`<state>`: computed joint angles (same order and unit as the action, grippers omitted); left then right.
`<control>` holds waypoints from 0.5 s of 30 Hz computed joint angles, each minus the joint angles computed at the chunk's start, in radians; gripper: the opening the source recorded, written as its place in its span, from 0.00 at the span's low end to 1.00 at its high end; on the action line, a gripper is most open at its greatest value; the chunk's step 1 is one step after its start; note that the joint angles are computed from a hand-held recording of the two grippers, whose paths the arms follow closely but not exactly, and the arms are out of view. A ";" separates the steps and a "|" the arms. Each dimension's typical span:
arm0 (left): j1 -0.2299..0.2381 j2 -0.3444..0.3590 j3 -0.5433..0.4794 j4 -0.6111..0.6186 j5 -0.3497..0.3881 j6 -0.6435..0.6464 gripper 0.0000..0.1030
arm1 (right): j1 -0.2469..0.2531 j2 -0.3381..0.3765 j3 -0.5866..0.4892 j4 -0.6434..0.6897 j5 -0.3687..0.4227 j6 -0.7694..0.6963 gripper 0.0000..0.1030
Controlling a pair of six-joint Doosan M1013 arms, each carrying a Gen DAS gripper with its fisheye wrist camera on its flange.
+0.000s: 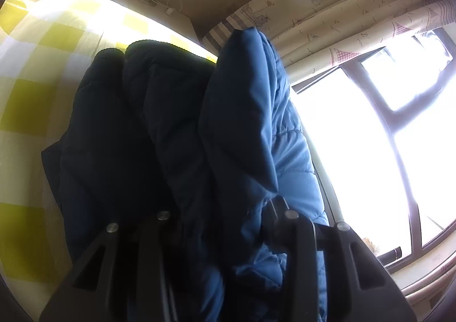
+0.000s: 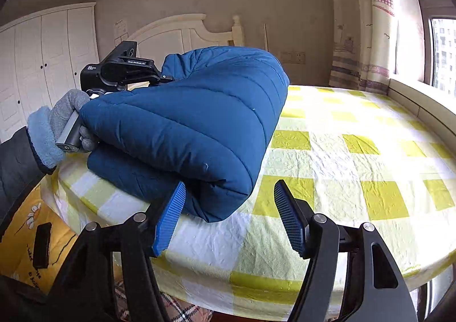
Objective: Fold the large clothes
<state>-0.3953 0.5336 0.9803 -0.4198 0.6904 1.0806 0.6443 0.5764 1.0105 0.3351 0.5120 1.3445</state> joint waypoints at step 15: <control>-0.082 -0.141 0.113 0.494 0.007 -0.244 0.16 | 0.066 0.075 -0.118 -0.417 0.127 0.274 0.34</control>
<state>-0.4771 0.3929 1.0931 0.0741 0.6974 0.8365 0.7106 0.6517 0.8930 -0.0815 0.6386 1.6186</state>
